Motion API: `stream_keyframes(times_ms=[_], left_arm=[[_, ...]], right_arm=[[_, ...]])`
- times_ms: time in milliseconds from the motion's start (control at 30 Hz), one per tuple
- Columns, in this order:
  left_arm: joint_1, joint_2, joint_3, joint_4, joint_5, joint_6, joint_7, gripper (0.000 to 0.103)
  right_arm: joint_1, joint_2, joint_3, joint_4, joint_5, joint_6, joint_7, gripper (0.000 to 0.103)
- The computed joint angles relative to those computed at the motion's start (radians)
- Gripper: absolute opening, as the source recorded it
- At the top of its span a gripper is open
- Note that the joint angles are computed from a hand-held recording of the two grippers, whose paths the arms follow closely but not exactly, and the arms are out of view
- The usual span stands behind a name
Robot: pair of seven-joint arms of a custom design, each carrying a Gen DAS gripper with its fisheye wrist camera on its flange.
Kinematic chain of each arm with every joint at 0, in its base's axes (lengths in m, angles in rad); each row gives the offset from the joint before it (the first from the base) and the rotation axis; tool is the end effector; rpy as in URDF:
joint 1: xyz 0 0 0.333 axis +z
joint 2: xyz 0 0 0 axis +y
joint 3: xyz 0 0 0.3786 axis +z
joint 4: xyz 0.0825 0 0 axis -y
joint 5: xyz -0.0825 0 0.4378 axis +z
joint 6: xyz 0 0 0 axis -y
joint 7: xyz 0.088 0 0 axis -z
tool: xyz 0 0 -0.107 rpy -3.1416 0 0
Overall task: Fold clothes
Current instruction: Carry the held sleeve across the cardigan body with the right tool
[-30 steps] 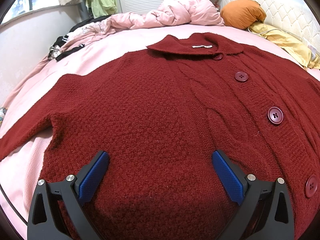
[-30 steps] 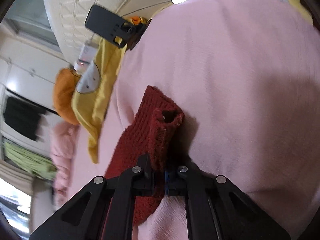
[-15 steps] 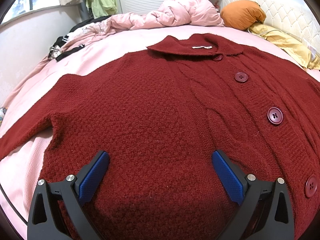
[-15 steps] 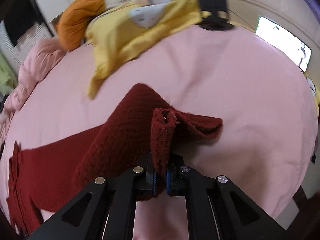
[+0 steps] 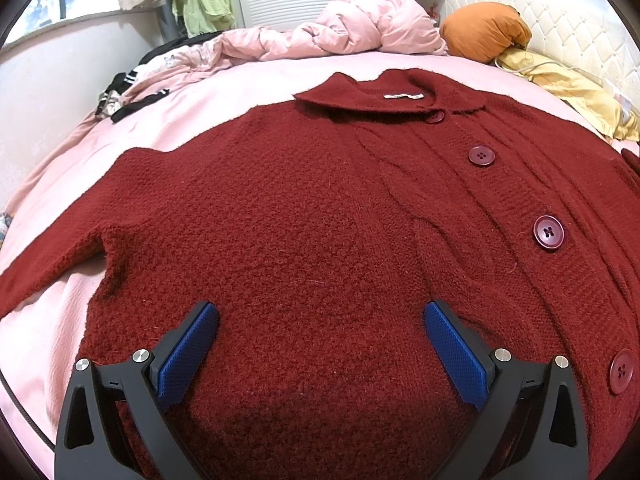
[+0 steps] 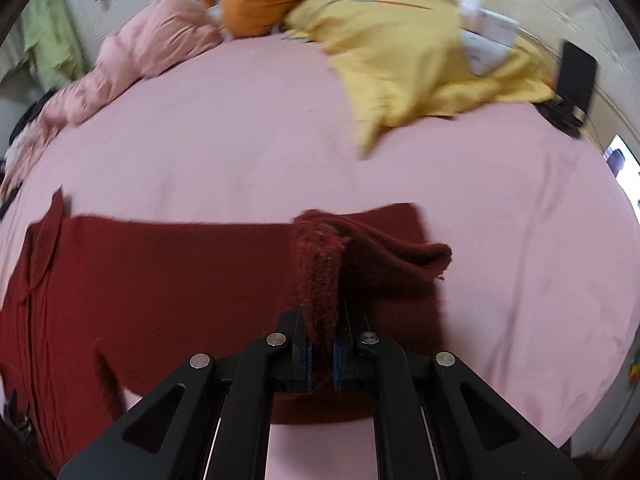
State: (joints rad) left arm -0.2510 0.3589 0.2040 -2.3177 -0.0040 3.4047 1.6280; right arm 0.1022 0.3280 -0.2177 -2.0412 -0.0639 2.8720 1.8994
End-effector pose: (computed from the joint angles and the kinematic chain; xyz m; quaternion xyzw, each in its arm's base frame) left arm 0.6166 -0.0331 0.2872 -0.6118 0.7041 -0.2309 0.2770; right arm 0.6899 -0.0665 0.3621 -0.5511 0.7942 -0.1953 0.1653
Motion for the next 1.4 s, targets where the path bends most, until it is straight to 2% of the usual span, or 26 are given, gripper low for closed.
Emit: stream_keyframes(times_ms=[567,767,933,1233,1400], left_arm=[[0.087,0.000,-0.077,0.000,0.058,0.017,-0.038,0.103],[0.098,0.000,-0.085,-0.001,0.069,0.019,-0.047,0.103],[0.119,0.000,-0.101,0.000,0.088,0.022,-0.059,0.103],[0.152,0.000,-0.126,0.001,0.121,0.023,-0.082,0.103],[0.175,-0.001,-0.144,0.001,0.146,0.022,-0.099,0.103]], right_arm=[[0.160,0.096,0.044,0.146,-0.081,-0.112,0.050,0.006],[0.190,0.119,0.053,0.187,-0.093,-0.133,0.073,0.006],[0.180,0.136,0.105,0.215,-0.038,-0.124,0.038,0.006],[0.231,0.193,0.127,0.307,-0.008,-0.149,-0.001,0.007],[0.272,0.241,0.121,0.385,-0.030,-0.191,-0.020,0.007]])
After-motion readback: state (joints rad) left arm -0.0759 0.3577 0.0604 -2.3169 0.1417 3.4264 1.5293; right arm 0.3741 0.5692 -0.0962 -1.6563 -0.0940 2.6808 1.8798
